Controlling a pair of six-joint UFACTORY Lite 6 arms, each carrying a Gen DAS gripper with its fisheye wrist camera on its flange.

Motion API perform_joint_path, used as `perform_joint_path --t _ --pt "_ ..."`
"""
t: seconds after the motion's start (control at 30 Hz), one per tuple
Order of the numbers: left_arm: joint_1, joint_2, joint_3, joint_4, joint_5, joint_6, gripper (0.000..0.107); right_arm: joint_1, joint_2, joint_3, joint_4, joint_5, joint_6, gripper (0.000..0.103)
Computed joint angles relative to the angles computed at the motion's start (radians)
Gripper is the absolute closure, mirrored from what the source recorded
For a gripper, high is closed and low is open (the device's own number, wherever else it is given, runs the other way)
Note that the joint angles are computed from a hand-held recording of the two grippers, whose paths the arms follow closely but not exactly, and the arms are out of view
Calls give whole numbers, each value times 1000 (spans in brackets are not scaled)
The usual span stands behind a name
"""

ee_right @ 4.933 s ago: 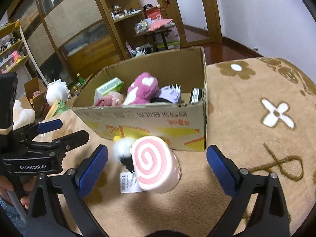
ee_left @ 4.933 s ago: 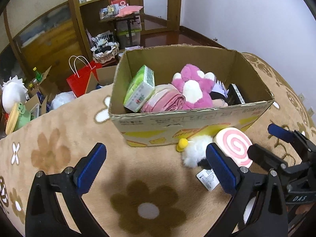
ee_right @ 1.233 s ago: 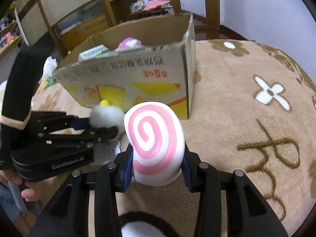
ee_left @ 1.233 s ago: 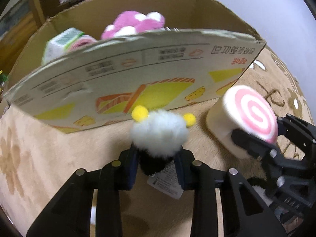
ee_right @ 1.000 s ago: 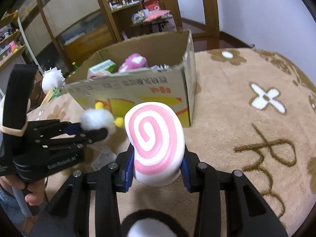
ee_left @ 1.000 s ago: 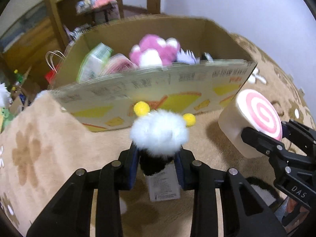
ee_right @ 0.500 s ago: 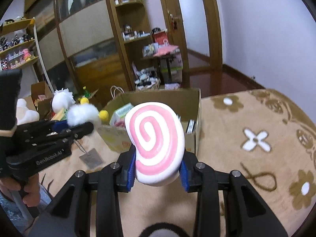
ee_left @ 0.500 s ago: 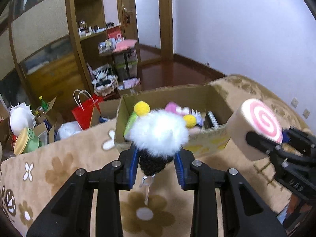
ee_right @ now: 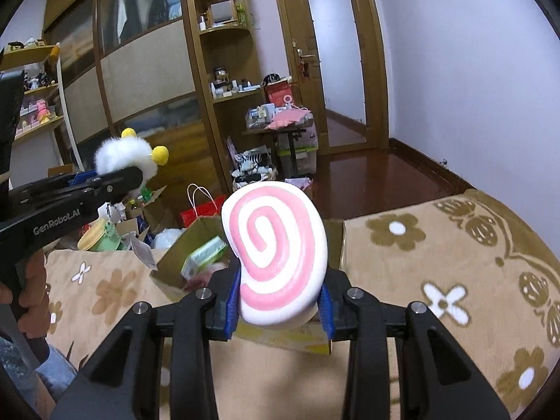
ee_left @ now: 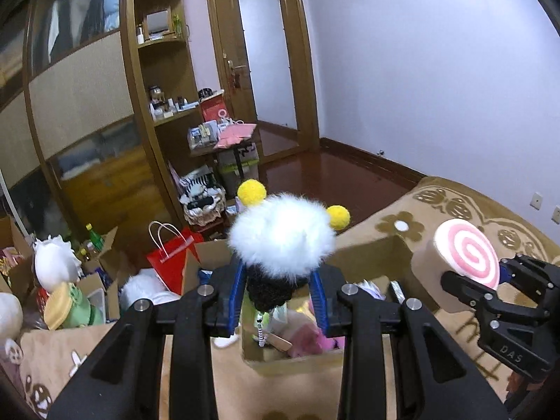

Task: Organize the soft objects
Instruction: 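Lift the swirl cushion and white plush and carry both over the box, then open both tools to drop the cushion and white plush into the box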

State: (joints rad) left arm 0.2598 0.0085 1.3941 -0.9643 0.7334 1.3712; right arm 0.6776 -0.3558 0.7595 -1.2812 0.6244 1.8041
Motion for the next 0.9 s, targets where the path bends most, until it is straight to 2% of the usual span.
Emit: perform_joint_path --t 0.17,0.43,0.6,0.7,0.77,0.8,0.9 --pt "-3 121 90 14 49 -76 75 -77 73 50 -50 -88 1 65" --pt "-54 217 60 41 -25 -78 75 -151 239 120 -136 -178 53 63" --pt "-95 256 36 102 -90 -95 72 -195 333 127 -151 -259 82 61" --pt "-108 270 22 142 -97 -118 71 -216 366 122 -155 -295 90 58" --pt "-114 265 4 155 -118 -124 61 -220 373 115 -162 -304 99 56" --pt "-116 256 -11 152 -138 -119 52 -222 373 110 -168 -311 104 56" --pt "-115 222 -49 136 -175 -96 47 -215 370 112 -132 -307 72 54"
